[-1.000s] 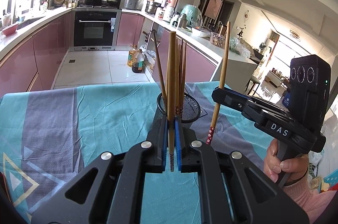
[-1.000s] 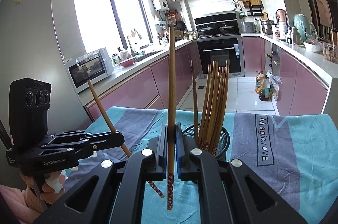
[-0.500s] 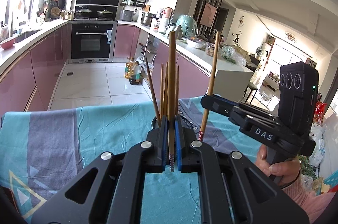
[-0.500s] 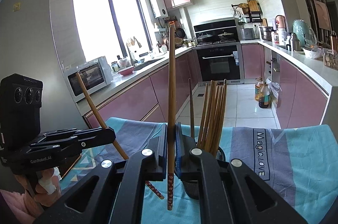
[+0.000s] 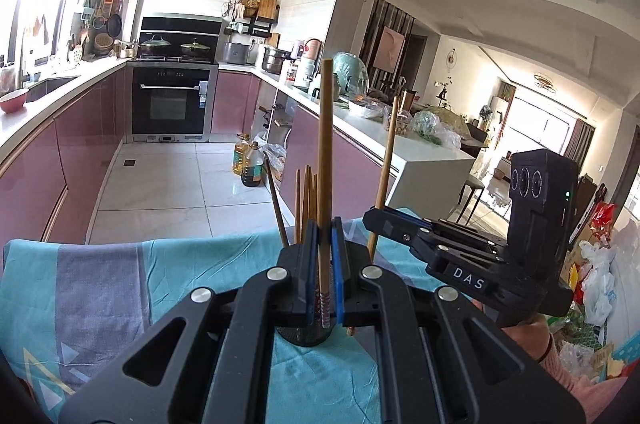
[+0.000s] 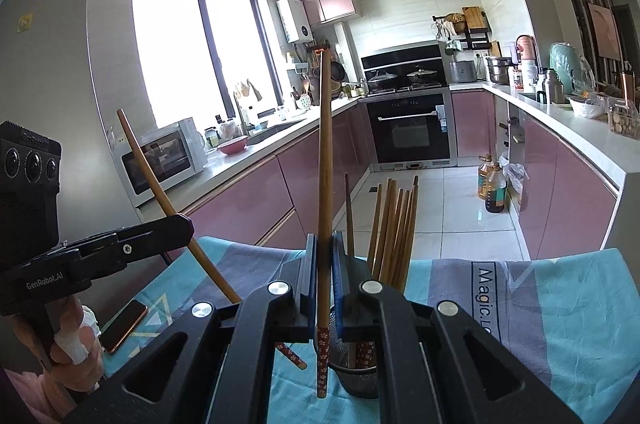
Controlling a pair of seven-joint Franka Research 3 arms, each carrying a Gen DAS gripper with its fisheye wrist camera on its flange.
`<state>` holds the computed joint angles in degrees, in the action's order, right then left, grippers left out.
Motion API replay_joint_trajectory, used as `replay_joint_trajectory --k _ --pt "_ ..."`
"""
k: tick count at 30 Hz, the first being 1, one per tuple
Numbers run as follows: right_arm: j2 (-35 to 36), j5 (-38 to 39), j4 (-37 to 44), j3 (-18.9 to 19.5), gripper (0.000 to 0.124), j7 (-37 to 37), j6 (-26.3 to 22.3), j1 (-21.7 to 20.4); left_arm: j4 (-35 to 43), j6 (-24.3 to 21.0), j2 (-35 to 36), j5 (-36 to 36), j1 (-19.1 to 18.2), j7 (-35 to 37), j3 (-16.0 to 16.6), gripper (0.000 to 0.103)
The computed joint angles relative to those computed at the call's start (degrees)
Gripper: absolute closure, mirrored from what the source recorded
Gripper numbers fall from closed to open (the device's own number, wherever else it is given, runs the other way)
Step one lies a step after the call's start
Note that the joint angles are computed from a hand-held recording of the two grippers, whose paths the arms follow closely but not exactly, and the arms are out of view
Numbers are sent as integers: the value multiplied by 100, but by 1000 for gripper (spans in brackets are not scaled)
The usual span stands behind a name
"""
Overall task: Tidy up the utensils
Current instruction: 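Carry both upright chopsticks over the mesh cup, tools side by side, then lower both held chopsticks into the mesh cup among the others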
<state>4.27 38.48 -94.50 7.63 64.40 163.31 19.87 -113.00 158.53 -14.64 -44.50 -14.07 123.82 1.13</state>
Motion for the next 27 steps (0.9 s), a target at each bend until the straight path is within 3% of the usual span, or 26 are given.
replay_joint_trajectory --k 12,27 --pt "271 -508 291 -28 118 531 149 17 238 176 243 188 77 -180 -195 96" --pt "668 -1292 594 -76 118 1364 134 35 541 -181 577 854 345 -746 -404 96"
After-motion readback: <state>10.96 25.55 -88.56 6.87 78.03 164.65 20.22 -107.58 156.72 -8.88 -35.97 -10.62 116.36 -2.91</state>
